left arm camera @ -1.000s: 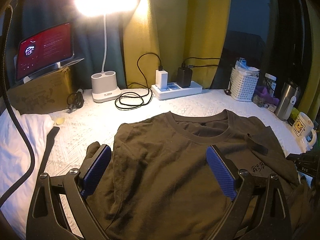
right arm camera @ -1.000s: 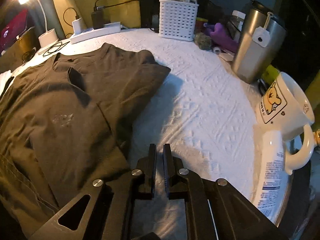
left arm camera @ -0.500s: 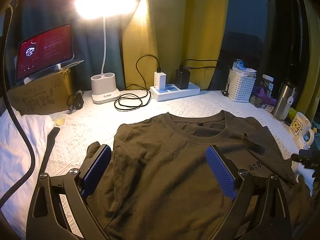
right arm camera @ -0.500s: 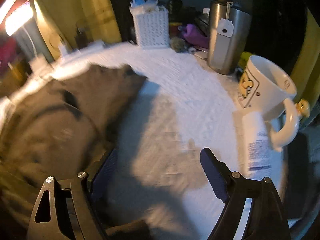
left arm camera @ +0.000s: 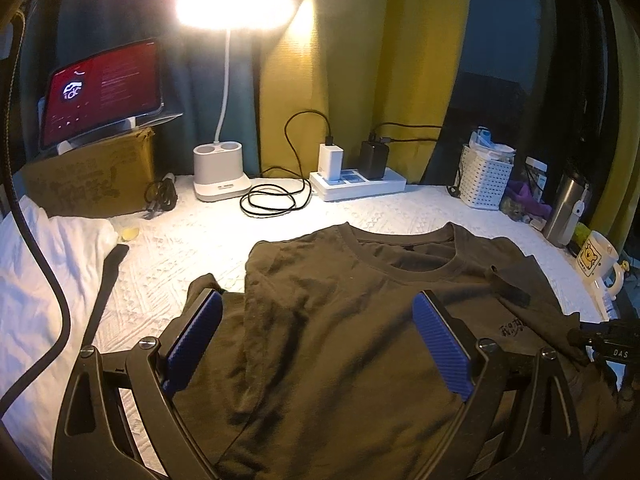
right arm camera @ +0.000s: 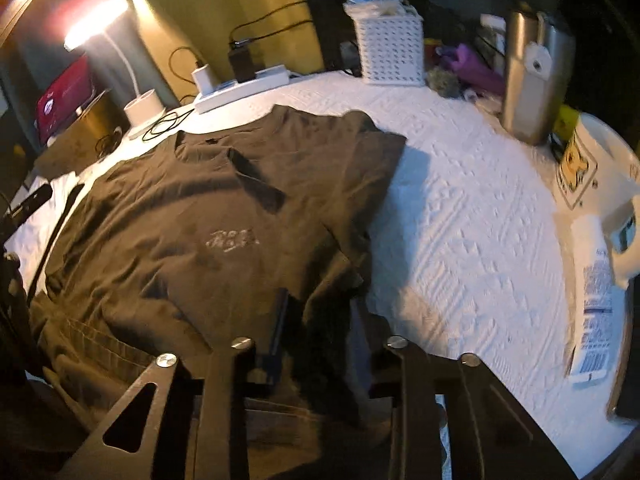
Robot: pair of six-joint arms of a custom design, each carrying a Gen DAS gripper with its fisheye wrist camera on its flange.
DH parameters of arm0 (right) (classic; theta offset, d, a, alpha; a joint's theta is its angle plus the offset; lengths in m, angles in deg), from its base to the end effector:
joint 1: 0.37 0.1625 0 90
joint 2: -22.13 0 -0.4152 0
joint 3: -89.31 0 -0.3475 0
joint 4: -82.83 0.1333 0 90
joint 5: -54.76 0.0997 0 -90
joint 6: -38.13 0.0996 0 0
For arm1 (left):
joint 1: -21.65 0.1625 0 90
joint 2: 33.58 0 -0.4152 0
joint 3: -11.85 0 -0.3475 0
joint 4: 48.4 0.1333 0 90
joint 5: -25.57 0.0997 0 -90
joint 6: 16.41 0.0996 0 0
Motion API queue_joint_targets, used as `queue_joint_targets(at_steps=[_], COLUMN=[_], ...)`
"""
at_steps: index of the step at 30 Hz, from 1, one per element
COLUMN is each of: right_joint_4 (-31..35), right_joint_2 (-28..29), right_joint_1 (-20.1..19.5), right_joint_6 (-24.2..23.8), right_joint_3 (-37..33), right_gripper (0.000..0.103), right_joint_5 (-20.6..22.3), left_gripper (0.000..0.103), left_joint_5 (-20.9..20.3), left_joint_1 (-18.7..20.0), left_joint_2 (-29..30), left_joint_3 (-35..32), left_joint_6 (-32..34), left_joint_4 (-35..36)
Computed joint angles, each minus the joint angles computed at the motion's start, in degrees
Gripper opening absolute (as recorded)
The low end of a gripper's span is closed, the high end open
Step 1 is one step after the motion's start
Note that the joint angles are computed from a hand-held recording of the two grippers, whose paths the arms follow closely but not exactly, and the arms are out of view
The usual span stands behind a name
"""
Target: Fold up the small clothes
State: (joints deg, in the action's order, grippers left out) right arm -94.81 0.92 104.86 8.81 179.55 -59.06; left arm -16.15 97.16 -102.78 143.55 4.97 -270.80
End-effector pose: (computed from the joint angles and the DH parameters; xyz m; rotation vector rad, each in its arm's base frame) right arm 0.2566 -0.5882 -0.0663 0.9261 -2.5042 0.3649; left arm 0.0999 -0.4435 0.3133 0.0191 2.0147 -1.2896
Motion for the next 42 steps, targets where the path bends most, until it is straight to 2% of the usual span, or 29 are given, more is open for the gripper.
queue_joint_targets(at_steps=[3, 14, 20, 21, 22, 23, 24, 27, 35, 38, 42], right_joint_4=[0.86, 7.38, 10.32, 9.78, 9.26, 8.86, 8.49, 8.64, 8.57, 8.58, 9.00], right_joint_2=[0.63, 2.21, 2.85, 2.80, 2.59, 2.50, 2.29, 2.27, 5.38, 6.79, 9.22], right_joint_1=[1.05, 3.65, 5.30, 5.38, 5.40, 5.52, 5.61, 6.02, 5.73, 5.78, 5.65], right_joint_6=[-1.24, -2.86, -4.62, -4.99, -5.35, -5.53, -6.11, -7.38, -5.16, -5.84, -6.03], right_joint_3=[-0.70, -1.04, -1.48, -1.42, -1.26, -1.23, -1.16, -1.85, -9.25, -11.65, -15.66], right_gripper=[0.014, 0.013, 0.015, 0.022, 0.045, 0.064, 0.093, 0.096, 0.096, 0.096, 0.096], right_joint_5=[-0.02, 0.33, -1.60, -1.36, -0.53, 0.04, 1.01, 1.61, 1.45, 0.42, -2.06], left_gripper=[0.095, 0.095, 0.095, 0.095, 0.095, 0.095, 0.095, 0.095, 0.095, 0.095, 0.095], left_joint_5=[-0.90, -1.11, -0.43, -0.21, 0.09, 0.44, 0.79, 1.87, 4.59, 3.56, 0.20], left_joint_1=[0.61, 1.77, 1.86, 1.88, 1.97, 2.03, 2.10, 2.65, 7.01, 10.03, 13.82], left_joint_2=[-0.48, -1.90, -2.37, -2.44, -2.58, -2.68, -2.83, -3.45, -5.29, -5.16, -4.91], left_joint_3=[0.29, 1.52, 1.51, 1.50, 1.45, 1.41, 1.41, 1.25, -1.68, -4.28, -8.55], left_joint_6=[-0.48, -1.46, -1.61, -1.64, -1.72, -1.78, -1.81, -1.70, -1.33, -0.92, -1.86], left_joint_4=[-0.06, -0.61, -0.20, -0.11, 0.13, 0.22, 0.28, 0.72, 4.88, 8.27, 17.57])
